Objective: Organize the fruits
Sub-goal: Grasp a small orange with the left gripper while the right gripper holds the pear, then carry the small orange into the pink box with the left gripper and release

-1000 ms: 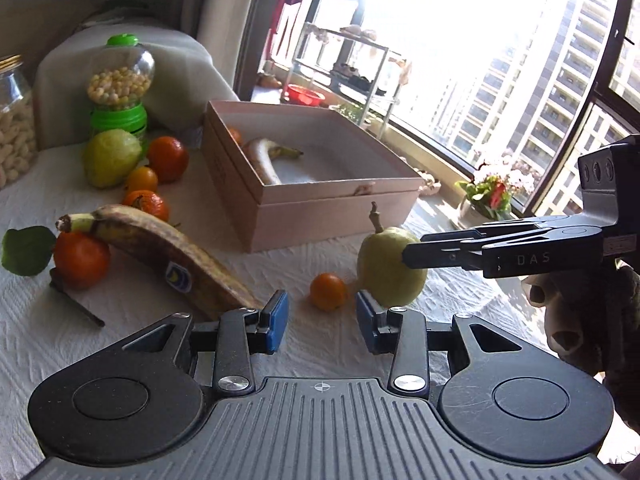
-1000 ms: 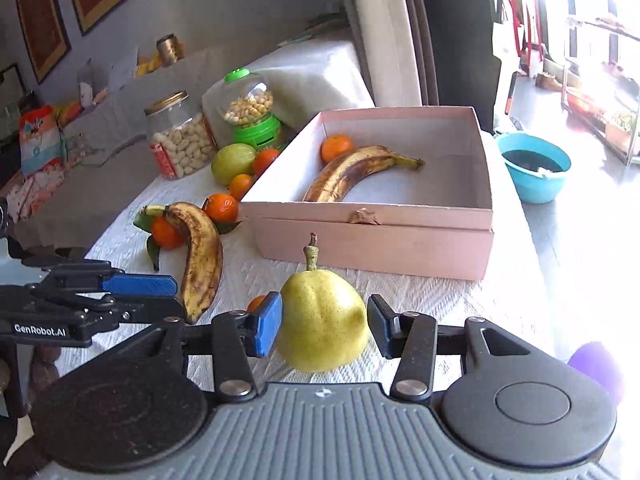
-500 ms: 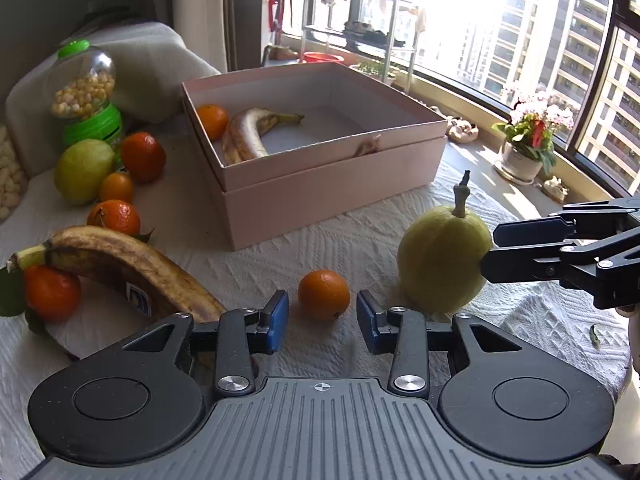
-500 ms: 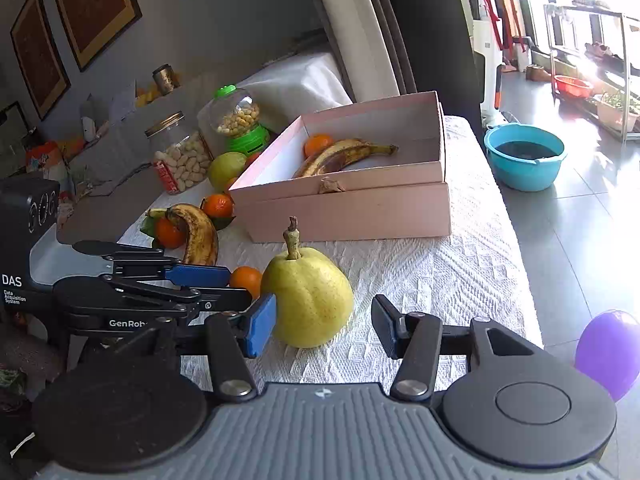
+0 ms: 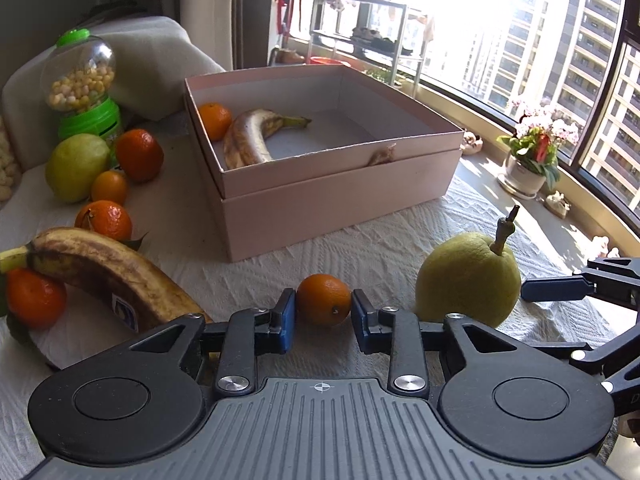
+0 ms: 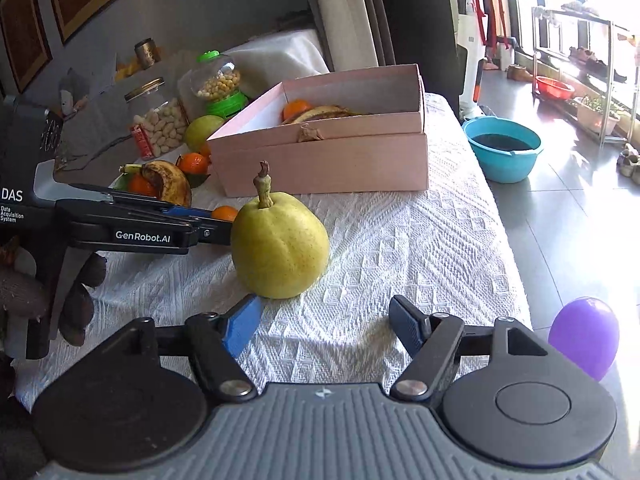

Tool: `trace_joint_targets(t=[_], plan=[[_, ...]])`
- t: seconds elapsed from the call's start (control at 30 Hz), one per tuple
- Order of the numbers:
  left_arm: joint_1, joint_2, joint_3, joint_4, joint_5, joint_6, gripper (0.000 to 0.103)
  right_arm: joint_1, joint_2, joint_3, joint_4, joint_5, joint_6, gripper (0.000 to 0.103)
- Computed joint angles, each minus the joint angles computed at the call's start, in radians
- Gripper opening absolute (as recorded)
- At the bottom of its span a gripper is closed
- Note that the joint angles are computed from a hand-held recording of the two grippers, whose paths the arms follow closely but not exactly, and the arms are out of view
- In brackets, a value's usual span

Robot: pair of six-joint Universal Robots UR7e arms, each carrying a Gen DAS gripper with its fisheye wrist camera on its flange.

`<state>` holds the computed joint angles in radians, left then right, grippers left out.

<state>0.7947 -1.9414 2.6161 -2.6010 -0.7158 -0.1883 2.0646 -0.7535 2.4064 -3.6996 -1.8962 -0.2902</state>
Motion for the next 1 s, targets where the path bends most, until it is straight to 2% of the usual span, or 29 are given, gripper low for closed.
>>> trace_joint_targets(t=[0.13, 0.2, 0.3, 0.43, 0.5, 0.6, 0.67, 0.77, 0.9, 1.0], plan=[[-0.002, -0.018, -0.001, 0.027, -0.008, -0.004, 0.033, 0.033, 0.042, -0.018, -0.027, -0.059, -0.008, 0.086], [-0.010, -0.054, -0.005, 0.090, -0.021, -0.041, 0.033, 0.050, 0.065, -0.028, -0.039, -0.087, -0.020, 0.091], [-0.061, -0.155, -0.005, 0.264, -0.019, -0.119, 0.033, 0.070, 0.086, -0.043, -0.024, -0.112, -0.037, 0.103], [-0.123, -0.286, -0.012, 0.513, -0.023, -0.233, 0.033, 0.084, 0.085, -0.050, 0.006, -0.131, -0.031, 0.103], [-0.142, -0.340, -0.004, 0.570, -0.028, -0.266, 0.033, 0.084, 0.080, -0.052, 0.022, -0.131, -0.055, 0.103], [-0.147, -0.376, 0.006, 0.572, -0.033, -0.290, 0.034, 0.072, 0.065, -0.047, 0.008, -0.097, -0.029, 0.093], [-0.139, -0.376, 0.014, 0.538, -0.035, -0.287, 0.034, 0.073, 0.066, -0.051, -0.033, -0.073, -0.022, 0.092], [-0.146, -0.377, 0.020, 0.531, -0.027, -0.296, 0.034, 0.099, 0.092, -0.087, -0.082, -0.084, -0.037, 0.092], [-0.149, -0.392, 0.029, 0.524, -0.025, -0.293, 0.034, 0.113, 0.120, -0.148, -0.043, -0.096, -0.036, 0.092], [-0.148, -0.403, 0.037, 0.510, -0.027, -0.283, 0.034, 0.123, 0.140, -0.181, -0.001, -0.119, -0.057, 0.082]])
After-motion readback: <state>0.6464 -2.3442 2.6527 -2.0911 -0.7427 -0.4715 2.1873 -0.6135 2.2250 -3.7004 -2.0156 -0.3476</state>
